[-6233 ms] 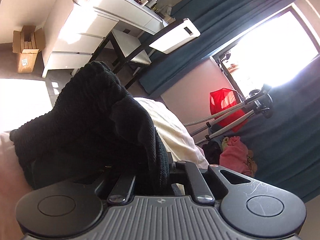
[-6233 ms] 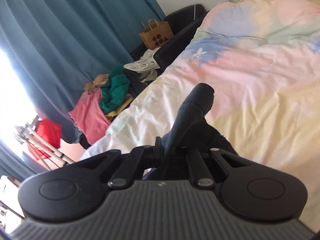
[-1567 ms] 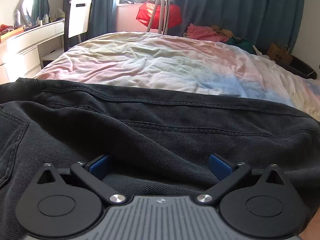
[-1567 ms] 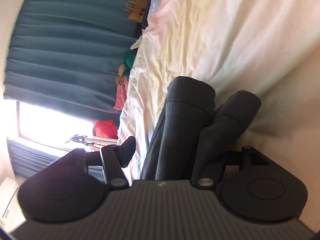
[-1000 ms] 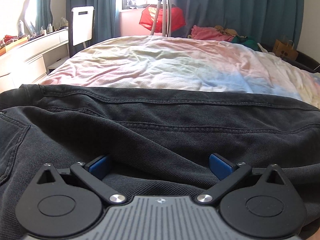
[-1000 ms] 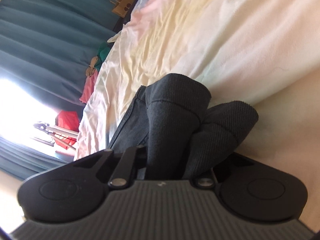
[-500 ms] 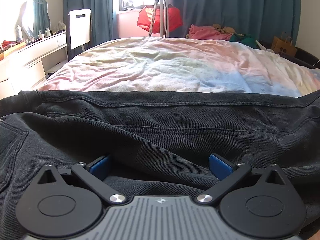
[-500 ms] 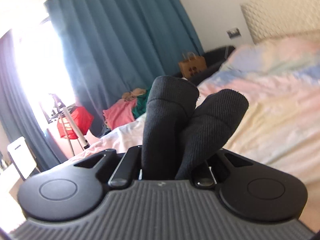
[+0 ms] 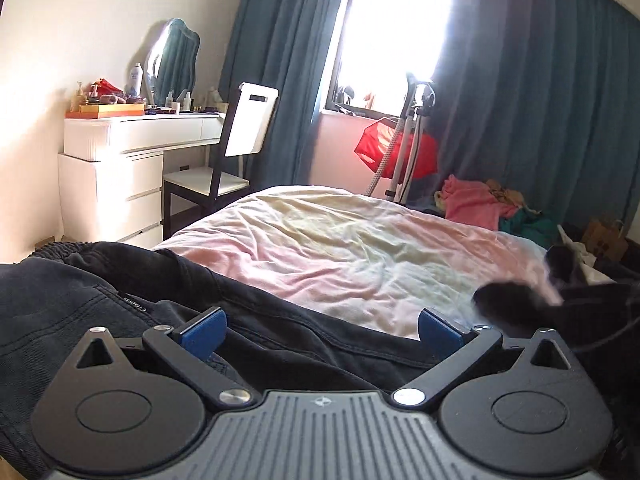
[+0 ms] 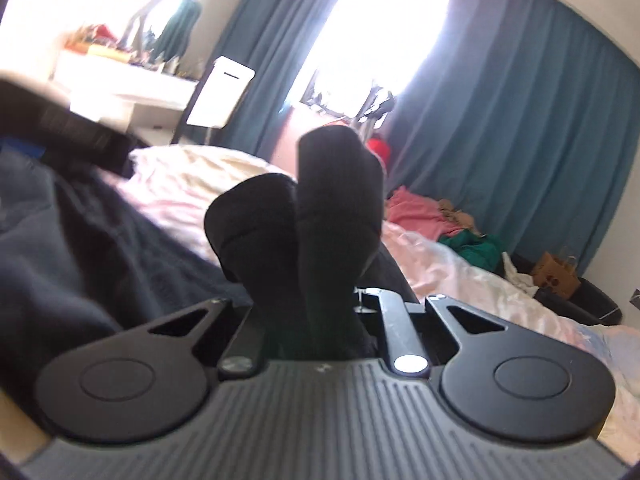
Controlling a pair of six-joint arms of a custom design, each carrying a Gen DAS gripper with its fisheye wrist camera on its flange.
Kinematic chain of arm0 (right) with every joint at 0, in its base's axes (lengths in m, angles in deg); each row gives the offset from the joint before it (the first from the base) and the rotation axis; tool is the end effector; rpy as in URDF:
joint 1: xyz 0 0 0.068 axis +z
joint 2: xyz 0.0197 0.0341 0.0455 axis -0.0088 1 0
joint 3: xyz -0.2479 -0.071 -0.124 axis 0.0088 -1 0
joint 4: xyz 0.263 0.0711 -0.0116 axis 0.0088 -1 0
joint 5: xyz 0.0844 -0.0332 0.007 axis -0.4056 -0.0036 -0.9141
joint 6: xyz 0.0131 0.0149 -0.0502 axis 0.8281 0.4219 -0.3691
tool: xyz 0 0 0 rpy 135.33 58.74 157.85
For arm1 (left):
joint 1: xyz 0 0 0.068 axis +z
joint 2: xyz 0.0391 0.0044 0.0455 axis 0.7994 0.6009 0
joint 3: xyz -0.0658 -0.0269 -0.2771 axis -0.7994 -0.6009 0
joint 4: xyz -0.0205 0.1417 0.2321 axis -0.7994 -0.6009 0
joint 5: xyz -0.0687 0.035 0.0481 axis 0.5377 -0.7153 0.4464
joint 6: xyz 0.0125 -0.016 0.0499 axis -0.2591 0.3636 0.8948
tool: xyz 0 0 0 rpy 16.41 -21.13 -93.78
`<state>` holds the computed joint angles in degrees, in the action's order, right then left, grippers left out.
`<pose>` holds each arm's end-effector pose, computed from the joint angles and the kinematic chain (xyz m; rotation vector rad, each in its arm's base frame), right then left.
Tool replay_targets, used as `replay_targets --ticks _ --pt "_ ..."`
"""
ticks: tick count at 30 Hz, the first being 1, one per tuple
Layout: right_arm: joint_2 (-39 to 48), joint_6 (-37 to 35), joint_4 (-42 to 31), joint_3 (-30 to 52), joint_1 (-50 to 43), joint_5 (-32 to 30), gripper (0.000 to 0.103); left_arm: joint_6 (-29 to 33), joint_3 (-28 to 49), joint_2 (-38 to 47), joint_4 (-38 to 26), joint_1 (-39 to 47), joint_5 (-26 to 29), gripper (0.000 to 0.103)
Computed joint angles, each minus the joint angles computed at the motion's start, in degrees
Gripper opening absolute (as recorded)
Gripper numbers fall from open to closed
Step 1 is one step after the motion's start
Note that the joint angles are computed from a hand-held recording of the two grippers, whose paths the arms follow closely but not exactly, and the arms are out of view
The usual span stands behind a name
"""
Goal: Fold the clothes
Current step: 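Lower the leg hems with the right gripper onto the folded sweatpants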
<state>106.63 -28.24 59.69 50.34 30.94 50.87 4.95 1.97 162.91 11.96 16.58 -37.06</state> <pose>0.1859 0.0951 0.1242 -0.4680 1.8398 -0.2552 0.2031 -0.1231 0.1505 -0.3019 1.9870 -0.0584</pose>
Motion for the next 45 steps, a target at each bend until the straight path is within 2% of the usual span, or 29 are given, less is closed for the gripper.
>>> replay_targets --ticks 3,4,7,9,14,16,19,23,26,28,31,34,36,40,43,45 --pt "14.6 2.9 4.8 1.2 7.3 4.7 0.015 -0.7 -0.3 -0.8 -1.1 0.2 1.8 0.103" --pt "16.7 3.5 6.7 0.8 7.3 4.4 0.015 -0.9 -0.3 -0.7 -1.3 0.0 2.0 0.103" --pt "13.2 6.1 5.8 -1.3 2.8 -1.6 0.015 -1.5 -0.6 -0.9 -0.7 -0.1 3.1 0.103" --pt "11.2 6.3 5.1 -2.3 2.5 -2.7 0.015 -1.9 -1.0 -1.2 0.1 0.1 4.1 0.103" --pt "8.9 9.3 6.4 -2.0 4.9 -0.9 0.016 -2.7 -2.0 -2.0 2.2 0.6 6.5 0.103" --pt "8.4 11.5 6.8 0.2 6.7 -0.1 0.016 -2.8 -2.8 -4.7 2.1 1.2 6.3 0.103" --pt "10.0 10.8 7.4 2.2 10.2 -0.5 0.016 -2.8 -4.1 -9.2 1.8 2.2 5.5 0.103" --pt "15.1 10.3 8.2 2.9 13.4 -7.4 0.016 -2.0 -4.4 -11.4 1.4 3.9 3.8 0.103" --pt "17.6 14.1 7.9 4.2 12.1 -8.5 0.017 -2.2 -3.5 -9.5 0.7 5.1 6.8 0.103" --pt "15.0 16.3 4.7 4.5 10.0 -11.6 0.018 -1.1 -3.3 -7.4 1.8 4.2 7.5 0.103" --pt "10.5 18.8 -1.9 5.2 8.4 -14.6 0.025 1.4 -3.3 -5.3 3.2 2.6 8.0 0.103" --pt "5.5 21.5 -8.9 5.0 8.0 -16.8 0.04 3.6 -3.8 -6.1 1.9 1.9 9.9 0.103" --pt "-0.5 23.8 -15.5 4.2 6.4 -20.5 0.059 5.7 -4.4 -7.5 0.8 1.0 10.4 0.103" --pt "-20.6 27.5 -35.6 2.6 1.9 -28.2 0.072 8.9 -6.0 -13.8 -6.3 -2.5 8.3 0.103" --pt "-39.4 29.5 -52.2 2.3 0.5 -27.1 0.074 10.3 -7.1 -17.3 -11.8 -8.3 3.4 0.103" --pt "-49.6 29.8 -60.7 2.8 -1.4 -26.1 0.074 10.2 -7.4 -17.6 -13.6 -11.0 2.5 0.103"
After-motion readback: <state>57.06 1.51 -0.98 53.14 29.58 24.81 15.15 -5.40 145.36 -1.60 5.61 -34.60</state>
